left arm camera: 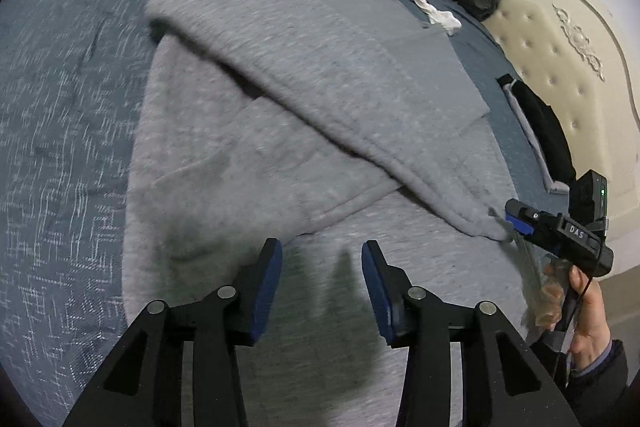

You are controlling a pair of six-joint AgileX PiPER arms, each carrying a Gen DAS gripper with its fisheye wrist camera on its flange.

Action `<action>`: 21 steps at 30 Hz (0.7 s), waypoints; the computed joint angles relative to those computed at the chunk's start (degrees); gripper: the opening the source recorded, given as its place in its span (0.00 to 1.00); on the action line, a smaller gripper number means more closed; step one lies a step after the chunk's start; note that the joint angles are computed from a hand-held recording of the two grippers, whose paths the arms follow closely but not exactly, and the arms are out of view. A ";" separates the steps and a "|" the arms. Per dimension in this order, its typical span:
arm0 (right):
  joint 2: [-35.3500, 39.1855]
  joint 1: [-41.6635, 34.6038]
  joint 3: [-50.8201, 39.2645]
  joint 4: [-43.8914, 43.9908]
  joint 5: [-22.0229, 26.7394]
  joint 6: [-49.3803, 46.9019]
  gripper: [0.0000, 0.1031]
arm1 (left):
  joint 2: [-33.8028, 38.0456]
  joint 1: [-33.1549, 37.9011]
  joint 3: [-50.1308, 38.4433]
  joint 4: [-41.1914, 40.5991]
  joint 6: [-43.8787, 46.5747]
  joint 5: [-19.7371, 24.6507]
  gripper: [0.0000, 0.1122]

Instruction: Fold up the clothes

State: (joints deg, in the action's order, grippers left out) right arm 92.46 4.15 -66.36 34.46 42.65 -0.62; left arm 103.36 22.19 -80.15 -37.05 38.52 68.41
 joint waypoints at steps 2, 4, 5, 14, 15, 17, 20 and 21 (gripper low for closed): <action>1.04 0.98 -0.89 -1.47 -0.04 0.76 0.43 | 0.29 0.91 0.00 -0.43 0.18 0.31 0.40; 1.40 2.44 -1.44 -4.92 -0.51 2.67 0.22 | 0.28 1.83 -0.13 -0.96 0.51 0.58 0.40; 1.14 2.74 -1.20 -5.48 -1.02 2.87 0.16 | 0.25 2.12 -0.29 -1.00 0.77 0.71 0.40; -7.08 2.55 -0.31 -3.05 -1.57 -1.03 0.06 | 0.83 3.54 -1.14 0.58 -0.11 -0.06 0.40; -7.78 2.44 -1.09 -2.46 -1.18 -1.22 0.06 | 0.89 3.68 -1.04 0.59 -0.38 -0.20 0.40; -9.86 2.36 -2.19 -2.77 -0.40 -1.39 0.06 | 0.95 4.13 -1.02 0.15 -0.64 -0.02 0.40; -13.64 1.85 -1.54 -5.28 -0.19 -1.34 0.06 | 0.79 4.91 -1.70 -0.34 -0.62 0.59 0.40; -14.82 0.60 -0.65 -4.94 -0.05 -2.14 0.06 | 0.89 5.08 -2.18 -0.39 -0.52 0.76 0.40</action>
